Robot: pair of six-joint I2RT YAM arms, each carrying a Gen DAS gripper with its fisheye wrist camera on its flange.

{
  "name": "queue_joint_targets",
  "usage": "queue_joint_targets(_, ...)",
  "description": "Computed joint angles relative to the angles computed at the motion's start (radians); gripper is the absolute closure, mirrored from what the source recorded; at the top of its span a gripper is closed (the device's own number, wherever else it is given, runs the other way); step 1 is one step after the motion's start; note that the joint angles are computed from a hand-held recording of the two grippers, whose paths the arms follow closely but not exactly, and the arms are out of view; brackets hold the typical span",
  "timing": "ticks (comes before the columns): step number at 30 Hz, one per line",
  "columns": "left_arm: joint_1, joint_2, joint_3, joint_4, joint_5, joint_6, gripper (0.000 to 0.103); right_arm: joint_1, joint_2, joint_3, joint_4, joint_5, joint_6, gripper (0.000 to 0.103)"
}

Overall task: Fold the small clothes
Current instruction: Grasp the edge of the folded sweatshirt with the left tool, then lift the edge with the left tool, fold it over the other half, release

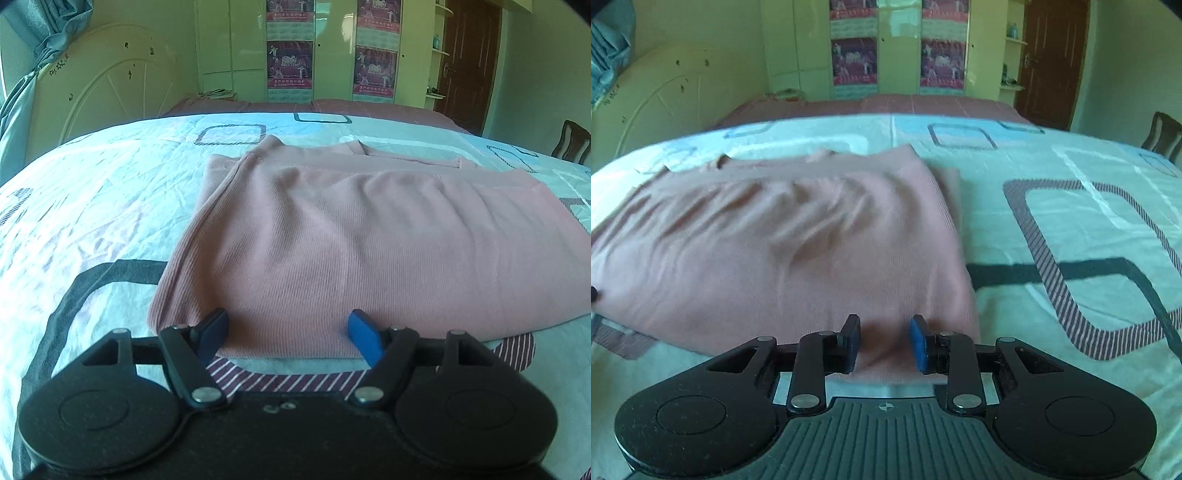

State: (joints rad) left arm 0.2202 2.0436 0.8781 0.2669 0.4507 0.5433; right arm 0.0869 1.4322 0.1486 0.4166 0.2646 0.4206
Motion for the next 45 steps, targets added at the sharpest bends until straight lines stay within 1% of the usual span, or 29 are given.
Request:
queue_joint_targets(1,-0.004,0.004,0.003,0.004,-0.003,-0.007,0.031,-0.005,0.010,-0.019,0.043,-0.006,-0.003,0.074)
queue_joint_targets(5,0.001,0.008,0.008,-0.003,0.005,-0.005,0.030,0.015,0.011,-0.010,0.024,0.020,0.004,0.074)
queue_joint_targets(7,0.009,0.004,0.025,-0.038,0.015,0.005,0.030,0.010,0.000,-0.008,0.008,0.013,0.003,0.074)
queue_joint_targets(9,0.039,-0.034,0.018,-0.065,0.033,0.004,0.032,0.011,-0.073,0.003,-0.073,0.016,0.018,0.074)
queue_joint_targets(11,0.092,-0.064,0.011,-0.085,0.090,-0.009,0.034,0.034,-0.195,-0.015,-0.126,0.035,0.032,0.074)
queue_joint_targets(13,0.159,-0.046,0.066,-0.199,0.180,-0.068,0.040,0.049,-0.276,-0.017,-0.151,0.012,0.048,0.074)
queue_joint_targets(15,0.199,0.024,0.158,-0.339,0.247,-0.136,0.052,0.078,-0.279,0.004,-0.132,-0.007,0.058,0.073)
queue_joint_targets(16,0.209,0.059,0.189,-0.363,0.265,-0.183,0.054,0.093,-0.255,0.025,-0.112,-0.013,0.063,0.074)
queue_joint_targets(18,0.218,0.105,0.219,-0.333,0.326,-0.286,0.053,0.108,-0.179,0.078,-0.070,-0.047,0.069,0.074)
queue_joint_targets(19,0.214,0.125,0.239,-0.326,0.340,-0.328,0.053,0.117,-0.128,0.115,-0.048,-0.058,0.068,0.077)
queue_joint_targets(21,0.196,0.163,0.278,-0.286,0.355,-0.411,0.053,0.130,-0.027,0.197,-0.027,-0.086,0.056,0.103)
queue_joint_targets(24,0.169,0.217,0.331,-0.238,0.362,-0.511,0.059,0.138,0.135,0.315,0.007,-0.110,0.056,0.103)
queue_joint_targets(25,0.161,0.235,0.356,-0.240,0.360,-0.534,0.065,0.135,0.184,0.351,0.012,-0.127,0.060,0.103)
queue_joint_targets(26,0.154,0.253,0.386,-0.244,0.352,-0.560,0.078,0.135,0.224,0.380,0.019,-0.145,0.068,0.103)
queue_joint_targets(28,0.148,0.284,0.446,-0.292,0.344,-0.584,0.095,0.141,0.287,0.420,0.041,-0.170,0.077,0.103)
queue_joint_targets(29,0.154,0.291,0.463,-0.304,0.356,-0.602,0.096,0.147,0.313,0.434,0.058,-0.181,0.073,0.103)
queue_joint_targets(31,0.174,0.240,0.397,-0.218,0.419,-0.629,0.096,0.159,0.343,0.451,0.085,-0.193,0.066,0.103)
queue_joint_targets(32,0.181,0.205,0.360,-0.184,0.436,-0.614,0.096,0.161,0.355,0.461,0.085,-0.202,0.069,0.103)
queue_joint_targets(33,0.180,0.176,0.340,-0.187,0.428,-0.572,0.096,0.162,0.372,0.477,0.072,-0.207,0.071,0.103)
queue_joint_targets(34,0.175,0.170,0.349,-0.221,0.405,-0.528,0.095,0.162,0.403,0.506,0.040,-0.206,0.071,0.103)
queue_joint_targets(36,0.159,0.219,0.441,-0.354,0.332,-0.471,0.081,0.150,0.439,0.510,0.069,-0.220,0.083,0.103)
queue_joint_targets(37,0.157,0.256,0.488,-0.400,0.321,-0.479,0.072,0.149,0.437,0.520,0.051,-0.220,0.087,0.103)
queue_joint_targets(38,0.164,0.300,0.530,-0.423,0.344,-0.507,0.070,0.154,0.426,0.530,0.023,-0.209,0.093,0.103)
queue_joint_targets(39,0.174,0.325,0.540,-0.397,0.382,-0.544,0.070,0.165,0.410,0.529,0.012,-0.186,0.101,0.103)
queue_joint_targets(40,0.179,0.341,0.548,-0.381,0.402,-0.574,0.070,0.174,0.394,0.521,0.017,-0.175,0.103,0.103)
queue_joint_targets(42,0.181,0.356,0.555,-0.357,0.416,-0.614,0.076,0.191,0.400,0.537,-0.014,-0.165,0.093,0.103)
queue_joint_targets(43,0.176,0.356,0.553,-0.354,0.403,-0.620,0.088,0.196,0.427,0.558,-0.032,-0.162,0.088,0.103)
queue_joint_targets(44,0.172,0.355,0.560,-0.371,0.395,-0.622,0.096,0.196,0.439,0.552,-0.007,-0.161,0.092,0.103)
queue_joint_targets(45,0.171,0.335,0.536,-0.340,0.406,-0.641,0.096,0.189,0.444,0.554,-0.002,-0.170,0.106,0.103)
